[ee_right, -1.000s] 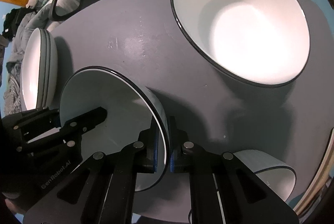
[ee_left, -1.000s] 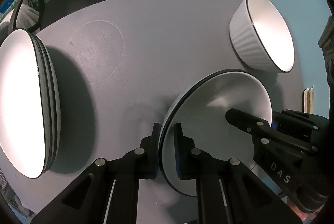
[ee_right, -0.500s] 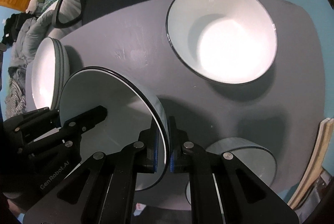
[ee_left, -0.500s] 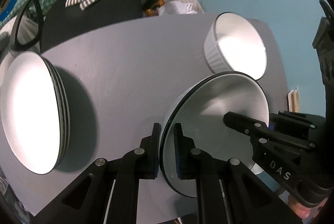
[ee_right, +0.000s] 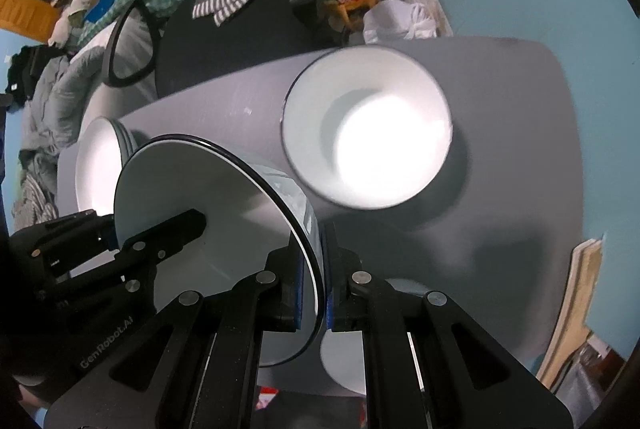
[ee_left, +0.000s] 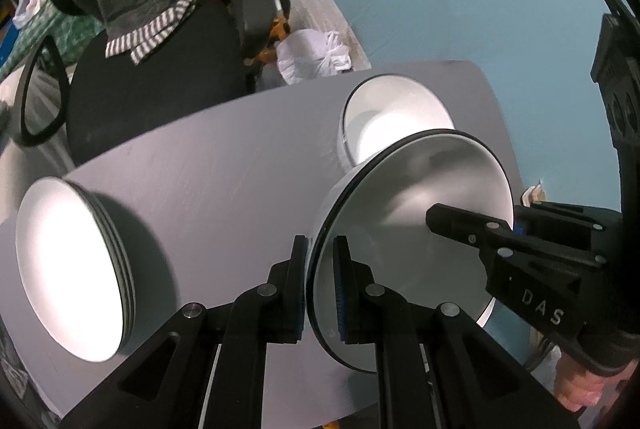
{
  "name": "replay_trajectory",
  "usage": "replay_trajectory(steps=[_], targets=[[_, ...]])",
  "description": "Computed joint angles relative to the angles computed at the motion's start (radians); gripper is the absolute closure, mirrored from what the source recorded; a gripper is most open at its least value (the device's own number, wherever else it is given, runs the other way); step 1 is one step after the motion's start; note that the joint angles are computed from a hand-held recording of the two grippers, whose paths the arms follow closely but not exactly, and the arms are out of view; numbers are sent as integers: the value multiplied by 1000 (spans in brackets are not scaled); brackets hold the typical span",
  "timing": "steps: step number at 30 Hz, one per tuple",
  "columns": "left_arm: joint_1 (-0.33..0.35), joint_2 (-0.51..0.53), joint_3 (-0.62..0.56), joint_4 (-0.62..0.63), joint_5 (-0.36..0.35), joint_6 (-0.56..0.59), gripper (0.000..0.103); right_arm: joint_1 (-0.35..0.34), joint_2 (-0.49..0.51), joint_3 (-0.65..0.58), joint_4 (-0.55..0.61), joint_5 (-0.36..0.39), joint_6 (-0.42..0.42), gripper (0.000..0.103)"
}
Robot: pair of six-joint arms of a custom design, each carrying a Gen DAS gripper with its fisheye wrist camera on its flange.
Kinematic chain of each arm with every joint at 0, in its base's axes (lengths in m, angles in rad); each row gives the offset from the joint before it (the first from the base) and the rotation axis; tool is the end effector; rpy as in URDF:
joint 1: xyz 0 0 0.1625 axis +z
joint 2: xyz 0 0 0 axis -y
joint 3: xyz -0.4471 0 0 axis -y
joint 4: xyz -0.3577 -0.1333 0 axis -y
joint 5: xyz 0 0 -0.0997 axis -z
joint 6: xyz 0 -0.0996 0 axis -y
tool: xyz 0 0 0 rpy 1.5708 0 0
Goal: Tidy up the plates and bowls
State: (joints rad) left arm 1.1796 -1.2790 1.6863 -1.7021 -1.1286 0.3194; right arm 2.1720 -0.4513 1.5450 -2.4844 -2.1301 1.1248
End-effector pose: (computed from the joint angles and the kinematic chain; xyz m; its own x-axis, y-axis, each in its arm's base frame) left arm -0.0389 -0.5556 0.3352 -0.6359 0.7088 -0.3053 0.5967 0.7024 0.3880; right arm 0.4338 -0.4902 -0.0612 -0.7804 0.4913 0.3868 0.3421 0.8532 -0.3937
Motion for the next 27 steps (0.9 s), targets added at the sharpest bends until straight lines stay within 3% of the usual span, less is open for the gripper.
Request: replay_trajectory(steps=[12,27], targets=[[-52,74,5,-60,9,-8,92,-51,-74,90,-52,-17,-8,95],[-71,151,9,-97,64,6,92,-120,-111,171,-158,20,-12,95]])
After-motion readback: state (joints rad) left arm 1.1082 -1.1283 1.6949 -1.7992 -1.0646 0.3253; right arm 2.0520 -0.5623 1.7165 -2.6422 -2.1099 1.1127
